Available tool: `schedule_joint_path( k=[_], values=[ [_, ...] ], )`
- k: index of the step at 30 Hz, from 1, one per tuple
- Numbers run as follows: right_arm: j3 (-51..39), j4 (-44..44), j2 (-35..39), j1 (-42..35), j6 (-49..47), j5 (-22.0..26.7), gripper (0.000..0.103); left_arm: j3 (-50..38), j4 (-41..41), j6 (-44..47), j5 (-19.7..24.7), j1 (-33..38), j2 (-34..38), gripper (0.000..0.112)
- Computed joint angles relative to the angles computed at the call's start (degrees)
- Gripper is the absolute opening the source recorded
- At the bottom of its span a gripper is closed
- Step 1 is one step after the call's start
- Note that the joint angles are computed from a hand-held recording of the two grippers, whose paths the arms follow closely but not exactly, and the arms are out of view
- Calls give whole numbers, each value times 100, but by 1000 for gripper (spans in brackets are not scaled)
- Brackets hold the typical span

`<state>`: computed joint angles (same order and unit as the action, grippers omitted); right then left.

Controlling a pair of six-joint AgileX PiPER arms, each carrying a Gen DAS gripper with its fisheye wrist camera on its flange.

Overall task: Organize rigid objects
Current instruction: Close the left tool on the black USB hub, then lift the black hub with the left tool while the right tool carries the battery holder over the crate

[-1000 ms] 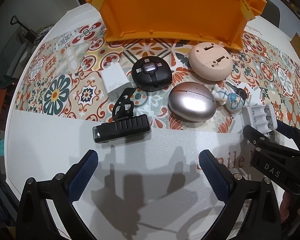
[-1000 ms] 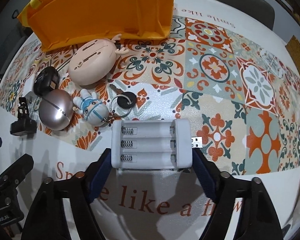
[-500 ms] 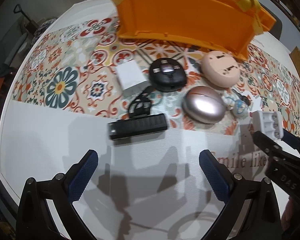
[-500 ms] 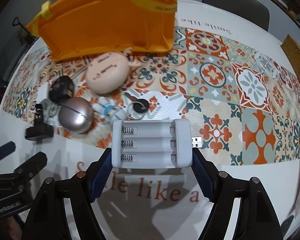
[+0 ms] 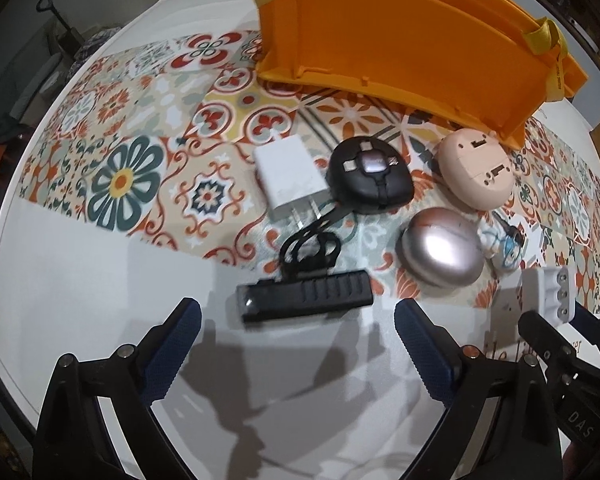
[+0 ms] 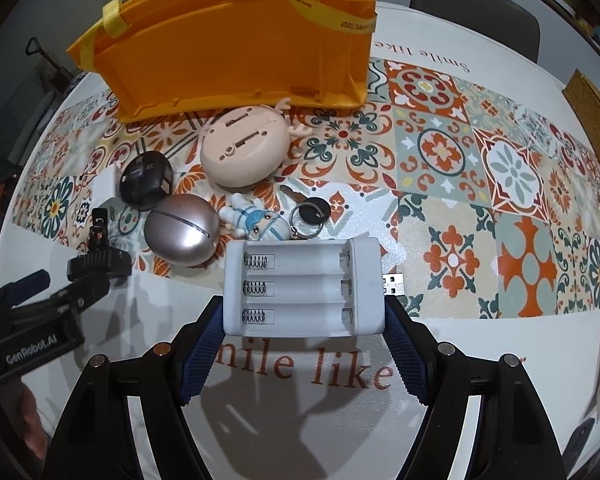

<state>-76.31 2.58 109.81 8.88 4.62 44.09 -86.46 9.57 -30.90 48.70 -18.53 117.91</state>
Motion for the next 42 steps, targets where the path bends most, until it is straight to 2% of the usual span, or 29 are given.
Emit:
schedule_joint_path(
  k=[2,5,12,19,24,30,34,42],
  values=[
    [-39,-21,36,-25,28,21,76,-124,113,-51,19,-35,107,97],
    [-89,-74,86,-55,84,41,76,-255,181,-47,35,-24,250,89],
    [-139,-141,173,-37,168,83,76,-291,-134,236,-36,111,408,73],
    [-73,-178,159,23,233,75,76,-43,-231,522,-256,152,259,73],
    [-19,-233,31,114,336,94,76,506,-142,722,-603,129,-136,73],
    [131,-390,-306,277,524,77,76,1014,-418,1188,-849,151,-691,73],
    [151,-543,-525,403,725,81,76,1172,-700,1546,-852,233,-986,73],
    [221,-686,-903,568,1126,102,76,1237,-732,1872,-846,298,-1523,73]
  ],
)
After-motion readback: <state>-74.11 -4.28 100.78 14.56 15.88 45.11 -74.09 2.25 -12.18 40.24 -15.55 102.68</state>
